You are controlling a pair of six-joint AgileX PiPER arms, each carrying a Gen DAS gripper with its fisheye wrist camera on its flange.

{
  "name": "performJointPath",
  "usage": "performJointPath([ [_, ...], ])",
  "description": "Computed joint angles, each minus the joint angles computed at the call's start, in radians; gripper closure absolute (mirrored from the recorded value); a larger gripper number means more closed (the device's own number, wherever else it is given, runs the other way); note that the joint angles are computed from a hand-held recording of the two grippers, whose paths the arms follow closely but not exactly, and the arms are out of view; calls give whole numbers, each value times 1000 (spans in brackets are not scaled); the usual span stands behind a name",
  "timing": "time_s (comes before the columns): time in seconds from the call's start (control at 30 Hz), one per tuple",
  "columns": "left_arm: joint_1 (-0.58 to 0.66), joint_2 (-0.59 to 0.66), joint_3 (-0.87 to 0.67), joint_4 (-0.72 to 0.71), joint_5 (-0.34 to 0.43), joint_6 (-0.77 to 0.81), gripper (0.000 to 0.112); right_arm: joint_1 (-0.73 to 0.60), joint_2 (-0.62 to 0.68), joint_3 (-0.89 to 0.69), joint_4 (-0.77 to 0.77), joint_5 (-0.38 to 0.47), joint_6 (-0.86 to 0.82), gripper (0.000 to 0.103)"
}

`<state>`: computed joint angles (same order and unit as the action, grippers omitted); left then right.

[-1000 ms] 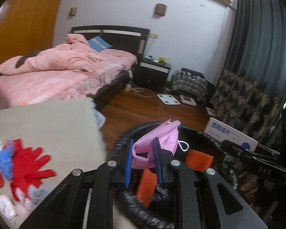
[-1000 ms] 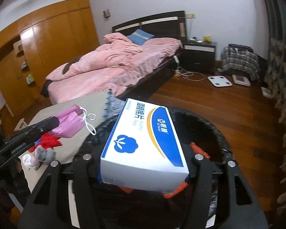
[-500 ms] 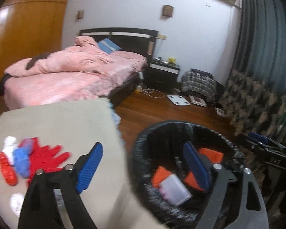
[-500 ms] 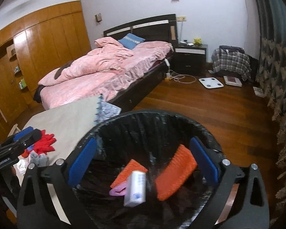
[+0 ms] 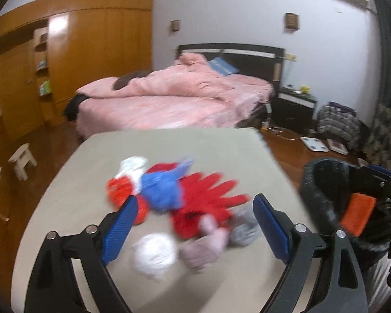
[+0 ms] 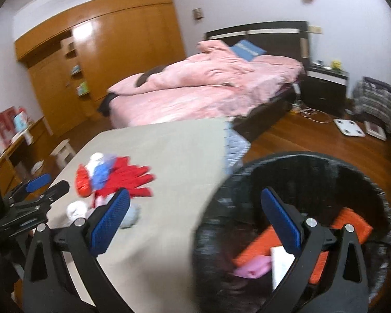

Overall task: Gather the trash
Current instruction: 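Grasp the white plastic bag with the left tool while the right tool grasps the grey sock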

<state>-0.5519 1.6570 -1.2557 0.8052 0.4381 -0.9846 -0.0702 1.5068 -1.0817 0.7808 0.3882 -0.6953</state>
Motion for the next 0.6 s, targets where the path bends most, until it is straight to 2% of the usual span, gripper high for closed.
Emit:
performJointPath([
  [0.1,49,-20,65,16,-18,-31,25,73,33,-11,-12,-27,16,5],
  [0.33,123,4,118,-72,-79,11,25,183,85,-22,-87,-82,68,6],
  [0.47,145,40,97,-172,-94,82,29,198,107,-30,-129,-91,103,6],
  [0.6,170,74,74,-348,-103,245,36,200,117,-35,-170,-88,140,6],
])
